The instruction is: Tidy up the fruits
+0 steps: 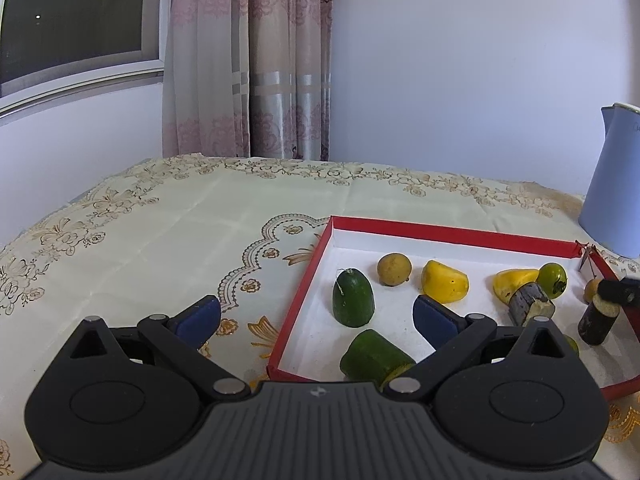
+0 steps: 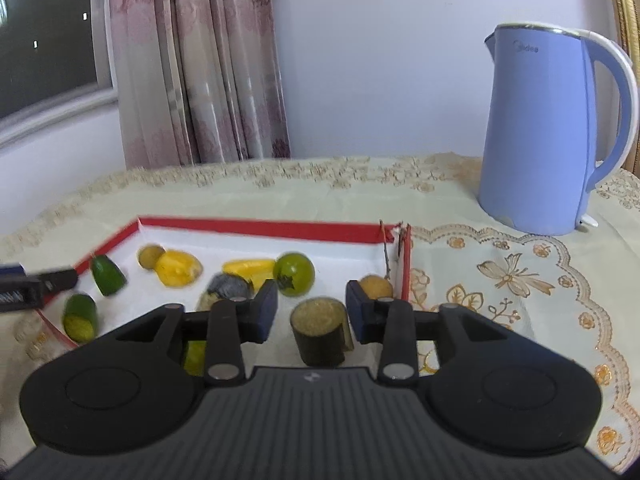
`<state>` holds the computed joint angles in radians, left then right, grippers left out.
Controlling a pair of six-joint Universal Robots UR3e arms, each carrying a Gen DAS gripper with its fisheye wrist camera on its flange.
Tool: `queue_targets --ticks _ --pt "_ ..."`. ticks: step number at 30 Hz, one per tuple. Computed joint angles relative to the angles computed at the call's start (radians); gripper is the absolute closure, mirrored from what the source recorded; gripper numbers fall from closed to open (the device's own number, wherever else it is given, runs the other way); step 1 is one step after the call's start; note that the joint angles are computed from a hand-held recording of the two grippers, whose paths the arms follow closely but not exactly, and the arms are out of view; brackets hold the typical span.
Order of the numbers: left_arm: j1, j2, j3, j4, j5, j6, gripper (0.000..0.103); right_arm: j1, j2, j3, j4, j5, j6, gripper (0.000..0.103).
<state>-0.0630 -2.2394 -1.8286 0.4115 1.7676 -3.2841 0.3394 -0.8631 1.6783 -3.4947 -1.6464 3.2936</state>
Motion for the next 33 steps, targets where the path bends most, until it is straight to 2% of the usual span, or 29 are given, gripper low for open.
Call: queue_targets --ticks 3,5,9,13,17,23,28,33 --pt "0.001 0.007 0.002 -0.026 -0.004 -0.003 0.000 0.006 -0.023 0.025 -0.050 -0.013 -0.001 0.054" --pt "0.005 0.013 0.003 -0.044 -0.014 -0.009 0.000 0.024 -0.050 0.036 -0.057 -0.047 0.003 0.039" --pt "0.012 0.016 -0.011 -0.017 -0.032 -0.015 0.000 0.079 -0.142 0.108 -0.085 -0.115 0.015 0.026" --pt "0.005 0.034 -0.010 -0.054 -0.023 -0.024 0.000 0.178 -0.201 0.218 -0.164 -0.253 -0.028 0.011" --pt "-0.007 0.083 -0.067 -0.045 -0.025 0.002 0.000 0.272 -0.210 0.305 -0.219 -0.376 -0.037 0.002" --pt "-0.049 0.142 -0.161 -0.007 0.013 0.068 0.000 0.318 -0.215 0.392 -0.195 -0.391 0.005 0.000" --pt "-0.045 0.193 -0.223 0.003 -0.034 0.062 0.000 0.330 -0.211 0.426 -0.205 -0.380 0.045 0.000" --pt "-0.056 0.202 -0.238 0.006 -0.038 0.043 0.000 0.331 -0.201 0.416 -0.194 -0.384 0.040 0.000"
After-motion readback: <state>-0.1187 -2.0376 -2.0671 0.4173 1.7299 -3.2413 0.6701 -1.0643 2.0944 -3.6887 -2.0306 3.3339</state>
